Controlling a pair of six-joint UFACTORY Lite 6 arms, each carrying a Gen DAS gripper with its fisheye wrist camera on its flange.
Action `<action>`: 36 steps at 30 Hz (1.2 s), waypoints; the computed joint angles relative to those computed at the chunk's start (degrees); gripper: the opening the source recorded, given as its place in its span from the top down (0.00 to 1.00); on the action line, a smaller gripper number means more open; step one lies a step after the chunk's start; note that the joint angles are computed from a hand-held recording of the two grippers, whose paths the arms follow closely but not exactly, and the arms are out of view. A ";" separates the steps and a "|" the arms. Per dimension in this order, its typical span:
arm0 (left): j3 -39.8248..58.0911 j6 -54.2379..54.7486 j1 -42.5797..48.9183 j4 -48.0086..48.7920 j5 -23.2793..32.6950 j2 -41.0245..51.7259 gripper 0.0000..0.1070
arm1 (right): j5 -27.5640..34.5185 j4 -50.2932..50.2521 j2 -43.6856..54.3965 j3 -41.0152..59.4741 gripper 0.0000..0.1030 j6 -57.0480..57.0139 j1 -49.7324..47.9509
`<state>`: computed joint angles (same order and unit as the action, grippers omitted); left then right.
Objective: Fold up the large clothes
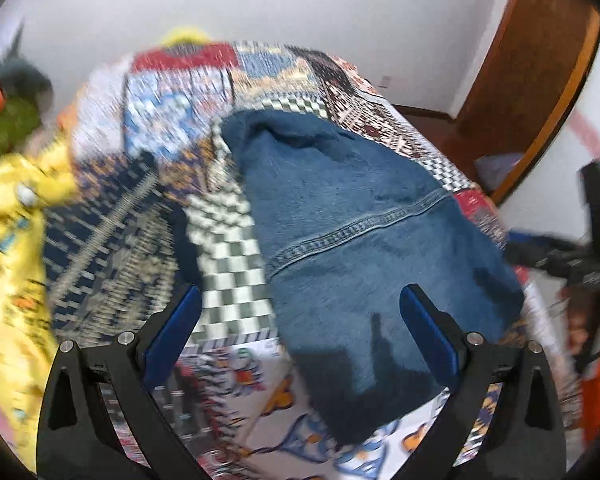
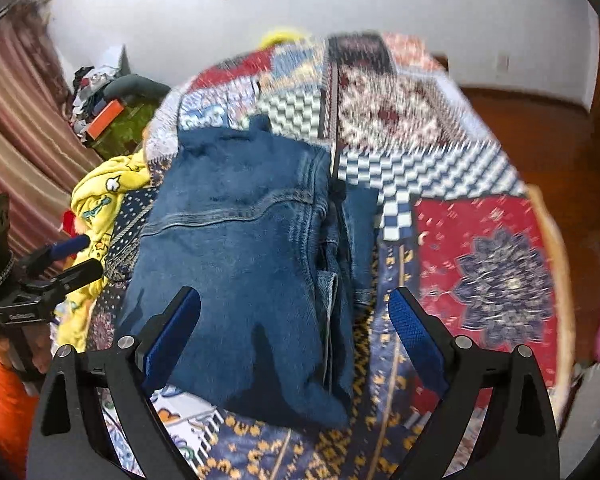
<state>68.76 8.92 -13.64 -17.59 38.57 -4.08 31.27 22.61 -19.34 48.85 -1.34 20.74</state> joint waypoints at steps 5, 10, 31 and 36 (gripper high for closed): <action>3.96 11.62 4.53 -17.10 3.73 11.36 0.07 | 0.88 16.14 13.63 2.82 0.09 -14.83 -6.51; 8.35 16.71 7.07 -26.91 7.34 21.31 0.07 | 7.88 32.76 24.09 6.56 0.09 -32.18 -12.99; 8.26 13.30 3.92 -31.12 6.77 19.59 0.43 | 11.12 38.73 25.32 11.36 0.66 -34.98 -11.30; 8.50 11.38 6.73 -26.02 11.27 11.47 0.47 | 8.40 31.92 21.31 14.09 0.69 -25.06 -5.20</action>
